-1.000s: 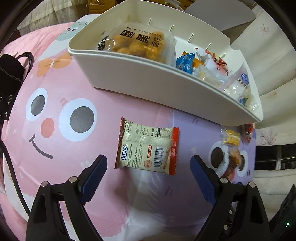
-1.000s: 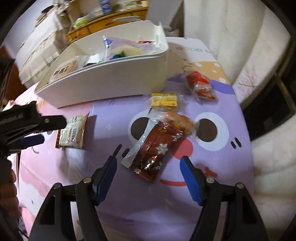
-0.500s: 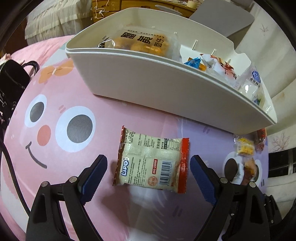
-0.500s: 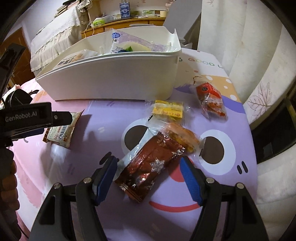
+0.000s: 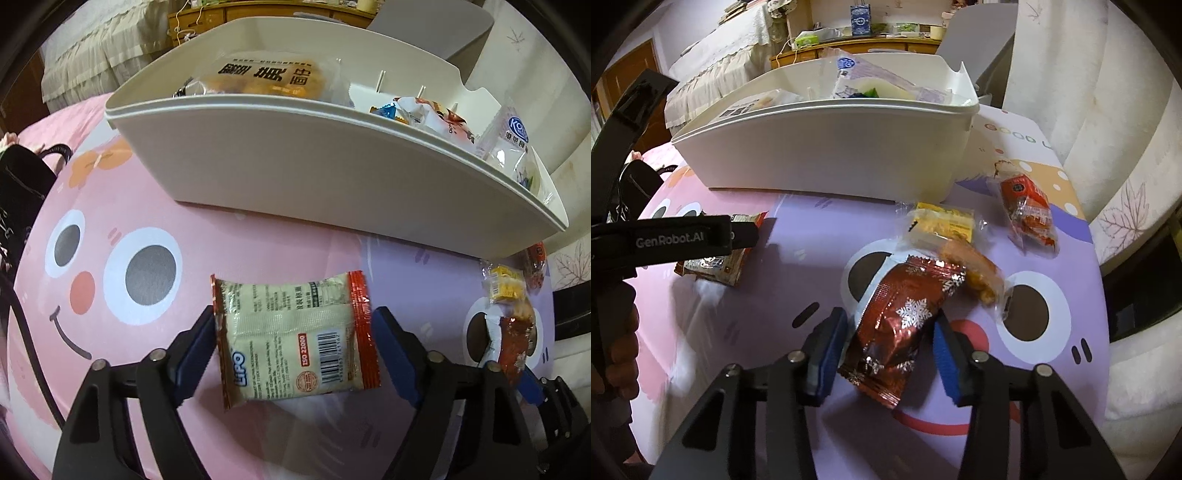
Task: Organize snacks
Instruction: 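Close left tool on white Lipo bag while right tool grasps red foil snack, then carry Lipo bag and red foil snack over the white tray with both tools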
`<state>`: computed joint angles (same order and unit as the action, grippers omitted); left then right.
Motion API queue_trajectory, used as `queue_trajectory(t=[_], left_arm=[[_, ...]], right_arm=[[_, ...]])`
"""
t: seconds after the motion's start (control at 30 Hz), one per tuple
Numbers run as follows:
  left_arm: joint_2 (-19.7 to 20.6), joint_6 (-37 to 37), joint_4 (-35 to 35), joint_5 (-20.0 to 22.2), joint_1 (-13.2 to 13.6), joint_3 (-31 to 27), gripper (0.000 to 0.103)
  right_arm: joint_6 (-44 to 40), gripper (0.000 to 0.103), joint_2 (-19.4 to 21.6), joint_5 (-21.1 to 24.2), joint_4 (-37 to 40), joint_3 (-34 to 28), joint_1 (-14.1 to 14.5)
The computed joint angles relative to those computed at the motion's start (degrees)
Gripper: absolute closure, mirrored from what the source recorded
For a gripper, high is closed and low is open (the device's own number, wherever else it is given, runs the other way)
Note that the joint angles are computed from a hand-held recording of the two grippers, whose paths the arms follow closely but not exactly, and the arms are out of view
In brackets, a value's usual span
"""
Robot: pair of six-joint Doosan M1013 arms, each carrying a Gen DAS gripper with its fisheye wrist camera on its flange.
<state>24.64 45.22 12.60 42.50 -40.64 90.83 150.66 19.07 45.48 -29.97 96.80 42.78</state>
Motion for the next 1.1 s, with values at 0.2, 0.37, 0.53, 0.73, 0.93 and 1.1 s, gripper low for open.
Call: queue_trajectory(t=[0.2,0.37,0.53,0.73,0.93,1.1], left_arm=[[-1.04,-0.23,0.25,-2.63,-0.06,1.74,0.037],[-2.35,-0.16,0.10,-4.38,-0.32,3.22,0.051],[-2.71,2.76,-2.59,-5.32,-0.09,3.66,0.053],[-4.18,6.70,-6.09,-6.45,0.60,5.19,0.053],[-5.20,9.17,-7.35,-7.05,1.22,5.45,0.053],[-6.45,10.80,-6.70,-7.10,2.26,4.96,0.053]], right_arm=[[0.02,0.070,0.05,0.79,-0.81,-0.30,0.41],[-0.66,0.073,0.16,2.31,-0.57,-0.79,0.86],[-0.80,0.076,0.43,4.33,-0.30,-1.54,1.20],[-1.56,0.079,0.55,6.15,2.03,-2.57,1.41],[-1.83,0.081,0.91,7.14,3.18,-3.85,2.07],[-1.98,0.082,1.21,7.25,3.44,-5.50,2.67]])
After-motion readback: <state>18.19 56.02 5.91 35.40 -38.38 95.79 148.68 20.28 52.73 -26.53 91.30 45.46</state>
